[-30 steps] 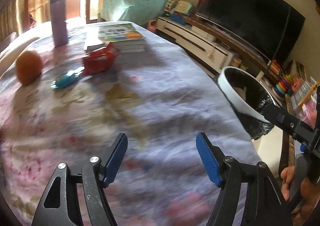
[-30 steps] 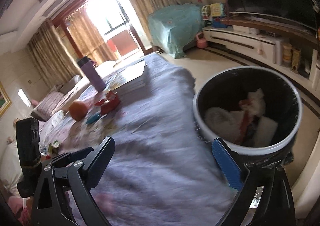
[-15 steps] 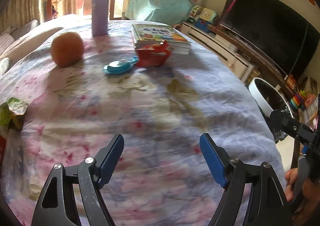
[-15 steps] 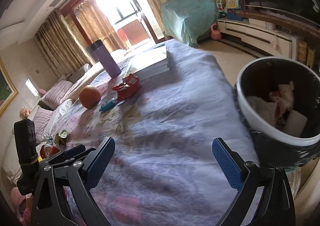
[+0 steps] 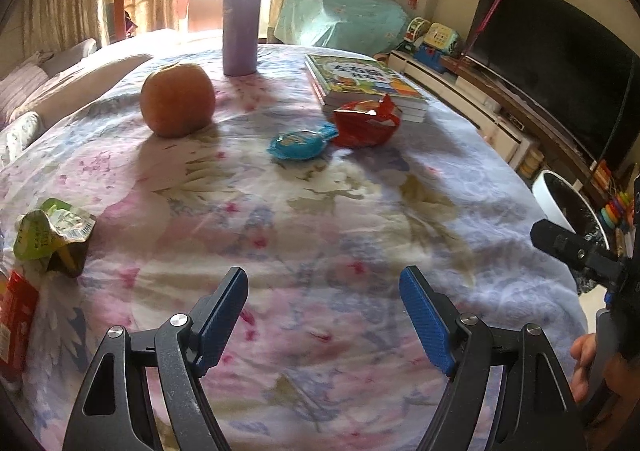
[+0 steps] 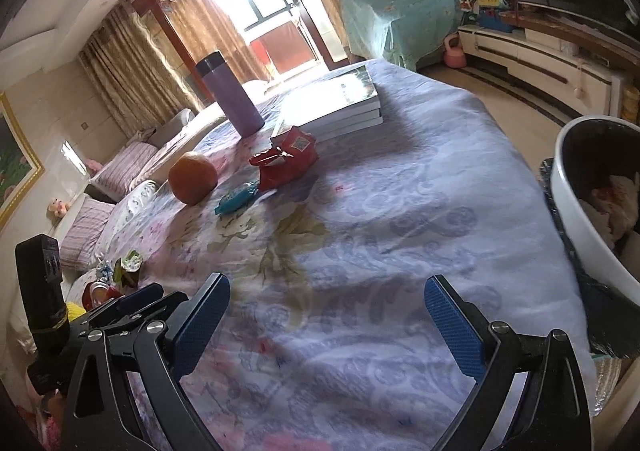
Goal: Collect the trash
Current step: 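Move both open tools back over the bed toward the snack bag and yogurt bottle, then grasp the blue yogurt bottle with the left tool while the right tool grasps the red snack bag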
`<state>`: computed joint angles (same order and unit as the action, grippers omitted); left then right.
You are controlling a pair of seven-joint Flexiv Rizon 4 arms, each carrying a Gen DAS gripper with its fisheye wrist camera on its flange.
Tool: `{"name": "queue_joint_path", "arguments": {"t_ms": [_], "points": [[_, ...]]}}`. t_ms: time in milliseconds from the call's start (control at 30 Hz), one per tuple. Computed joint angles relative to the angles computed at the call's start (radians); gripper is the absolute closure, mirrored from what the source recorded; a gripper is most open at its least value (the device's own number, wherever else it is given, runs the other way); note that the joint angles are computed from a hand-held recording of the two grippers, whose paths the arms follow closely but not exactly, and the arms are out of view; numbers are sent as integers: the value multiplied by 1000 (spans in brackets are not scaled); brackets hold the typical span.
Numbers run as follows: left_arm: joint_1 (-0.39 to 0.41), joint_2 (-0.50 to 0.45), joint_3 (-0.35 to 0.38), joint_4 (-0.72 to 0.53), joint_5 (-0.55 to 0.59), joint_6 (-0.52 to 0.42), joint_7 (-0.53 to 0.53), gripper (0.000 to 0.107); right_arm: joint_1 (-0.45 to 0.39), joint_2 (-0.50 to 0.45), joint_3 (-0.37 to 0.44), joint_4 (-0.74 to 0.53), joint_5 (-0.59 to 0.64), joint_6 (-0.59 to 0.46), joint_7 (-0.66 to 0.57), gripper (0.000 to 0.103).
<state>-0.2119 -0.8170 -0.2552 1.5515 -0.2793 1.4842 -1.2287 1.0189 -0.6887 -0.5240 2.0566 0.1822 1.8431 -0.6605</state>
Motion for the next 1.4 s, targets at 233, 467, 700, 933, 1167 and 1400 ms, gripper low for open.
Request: {"name": "queue_joint_path", "arguments": {"t_ms": [233,467,700,933,1167,1400], "points": [[-31,-44,56,-99,7,-62,-15,29,-82,-22,62,-71,-33,-15,10,4],[-48,-99,84,-211,25,-128,-3,29,-168,-49,120,-145,-89,-41,22,4],[-64,-181,119,-378,41,-227,2,29,-294,-82,228,-235,-150,-51,36,4],[-81,-279,153,-568,61,-343,5,29,-413,-132,339,-338,-197,-61,50,4],[-80,-366,147,-734,65,-425,35,29,-520,-186,435,-439,-240,-73,71,4],[-95,-456,164,-902,78,-481,60,29,-603,-244,513,-541,-291,-120,83,13]]}}
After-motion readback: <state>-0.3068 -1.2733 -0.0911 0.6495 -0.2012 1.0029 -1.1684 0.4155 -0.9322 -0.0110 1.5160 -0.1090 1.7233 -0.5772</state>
